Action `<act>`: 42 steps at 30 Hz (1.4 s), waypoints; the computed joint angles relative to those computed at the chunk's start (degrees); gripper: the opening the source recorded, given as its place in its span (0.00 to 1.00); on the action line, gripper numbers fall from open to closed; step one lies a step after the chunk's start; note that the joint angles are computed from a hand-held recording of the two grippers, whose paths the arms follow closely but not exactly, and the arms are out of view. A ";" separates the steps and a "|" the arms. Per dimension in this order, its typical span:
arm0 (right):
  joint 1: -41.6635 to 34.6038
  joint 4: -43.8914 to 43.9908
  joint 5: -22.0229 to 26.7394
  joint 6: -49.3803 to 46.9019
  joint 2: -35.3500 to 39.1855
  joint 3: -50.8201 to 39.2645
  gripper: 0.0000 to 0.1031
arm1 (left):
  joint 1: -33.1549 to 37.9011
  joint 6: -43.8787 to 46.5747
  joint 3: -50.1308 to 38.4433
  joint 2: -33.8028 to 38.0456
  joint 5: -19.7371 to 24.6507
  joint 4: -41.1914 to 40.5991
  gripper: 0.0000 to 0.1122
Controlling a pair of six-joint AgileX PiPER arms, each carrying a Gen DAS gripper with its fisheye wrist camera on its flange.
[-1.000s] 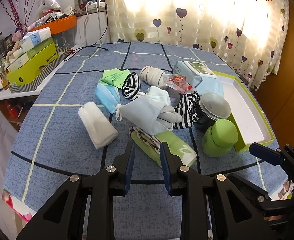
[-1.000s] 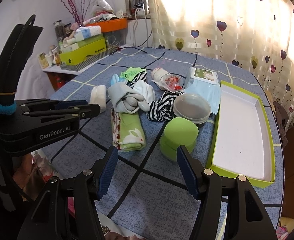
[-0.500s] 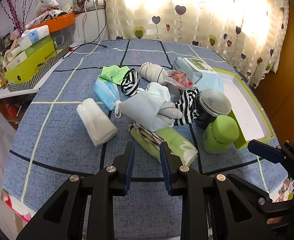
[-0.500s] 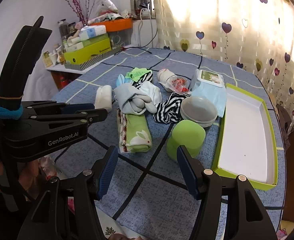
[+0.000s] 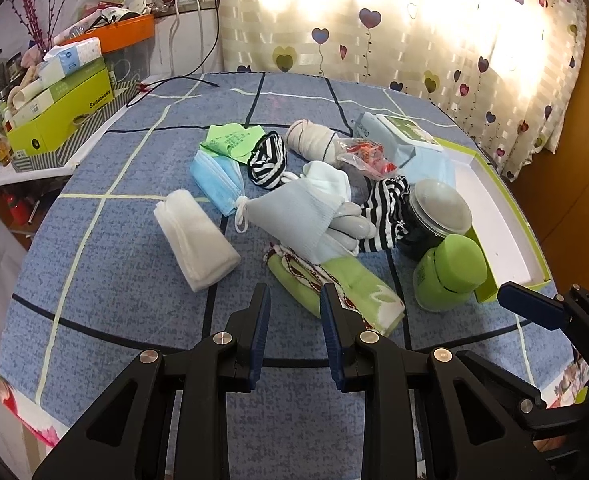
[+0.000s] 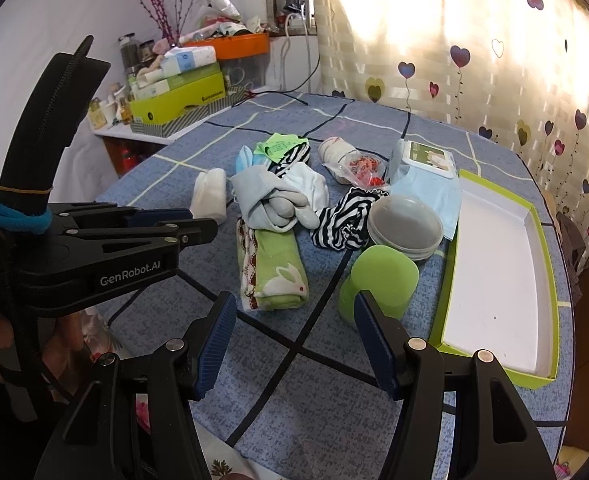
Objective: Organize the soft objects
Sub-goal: 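Move right gripper to grey sock bundle while left gripper approaches folded white cloth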
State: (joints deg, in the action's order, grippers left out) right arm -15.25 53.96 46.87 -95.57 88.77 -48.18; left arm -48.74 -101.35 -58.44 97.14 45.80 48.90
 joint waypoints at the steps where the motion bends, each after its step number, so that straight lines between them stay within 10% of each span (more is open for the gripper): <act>1: -0.09 0.02 0.10 -0.08 0.00 -0.02 0.60 | 0.09 -0.23 0.33 -0.30 -0.37 0.16 0.24; 42: 5.53 -0.06 -2.16 1.36 1.50 -1.29 0.60 | 1.50 -9.60 7.96 -5.46 -4.33 9.39 0.24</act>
State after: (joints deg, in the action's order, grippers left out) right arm -9.72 53.91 44.71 -94.21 90.27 -49.47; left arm -47.24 -110.95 -50.48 91.67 41.47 58.28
